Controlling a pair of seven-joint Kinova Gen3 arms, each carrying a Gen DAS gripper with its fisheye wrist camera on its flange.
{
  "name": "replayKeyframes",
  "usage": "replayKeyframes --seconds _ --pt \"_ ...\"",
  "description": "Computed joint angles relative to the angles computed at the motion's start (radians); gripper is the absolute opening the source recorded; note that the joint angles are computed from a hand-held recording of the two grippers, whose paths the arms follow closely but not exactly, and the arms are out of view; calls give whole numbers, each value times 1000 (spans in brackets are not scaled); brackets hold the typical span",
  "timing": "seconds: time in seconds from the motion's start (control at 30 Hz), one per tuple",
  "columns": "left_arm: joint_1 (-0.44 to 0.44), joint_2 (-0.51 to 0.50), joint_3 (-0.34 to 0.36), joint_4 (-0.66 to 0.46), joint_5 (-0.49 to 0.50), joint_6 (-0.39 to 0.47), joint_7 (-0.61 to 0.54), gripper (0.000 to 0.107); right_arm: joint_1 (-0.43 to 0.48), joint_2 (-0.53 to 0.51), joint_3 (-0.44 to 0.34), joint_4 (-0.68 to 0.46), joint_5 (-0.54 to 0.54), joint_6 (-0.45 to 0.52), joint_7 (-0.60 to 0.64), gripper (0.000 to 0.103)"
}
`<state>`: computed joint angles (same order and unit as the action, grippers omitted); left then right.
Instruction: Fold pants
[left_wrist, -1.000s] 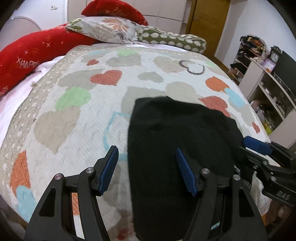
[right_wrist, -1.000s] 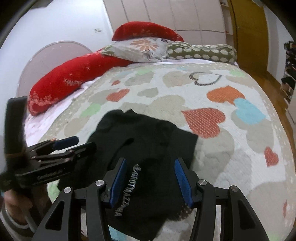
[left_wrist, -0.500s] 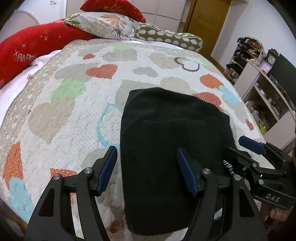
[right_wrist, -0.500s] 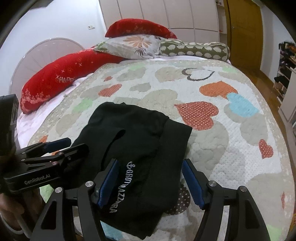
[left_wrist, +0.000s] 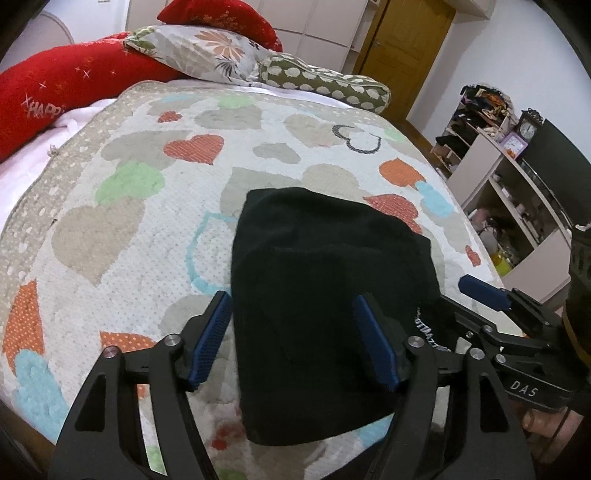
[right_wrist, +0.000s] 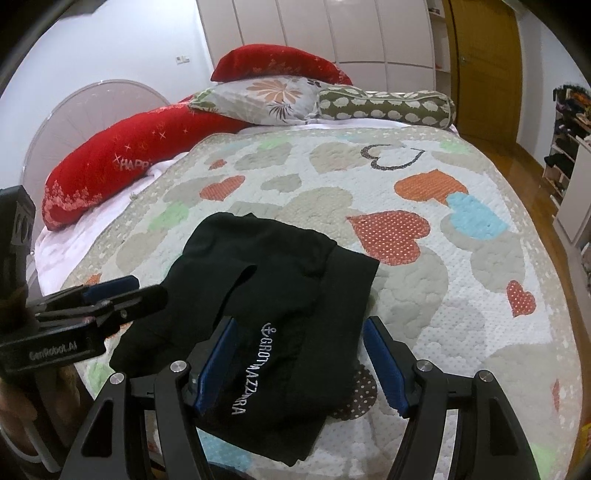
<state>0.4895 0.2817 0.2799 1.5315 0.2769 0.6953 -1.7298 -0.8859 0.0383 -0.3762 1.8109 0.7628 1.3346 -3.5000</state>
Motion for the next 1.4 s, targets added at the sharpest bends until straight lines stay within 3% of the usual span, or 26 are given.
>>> replayKeyframes --seconds 0.47,0.9,1.17,1.4 --pt "-53 3 23 9 106 19 -95 72 5 4 5 -7 -15 0 10 68" --pt "-83 22 9 4 152 41 -103 74 21 -18 3 37 -31 -29 -24 68" --pt "-110 58 21 -18 201 71 -139 76 70 -86 -18 138 -28 -135 -130 69" --pt "-118 111 25 -53 221 111 -168 76 142 -154 -42 261 0 -315 -205 70"
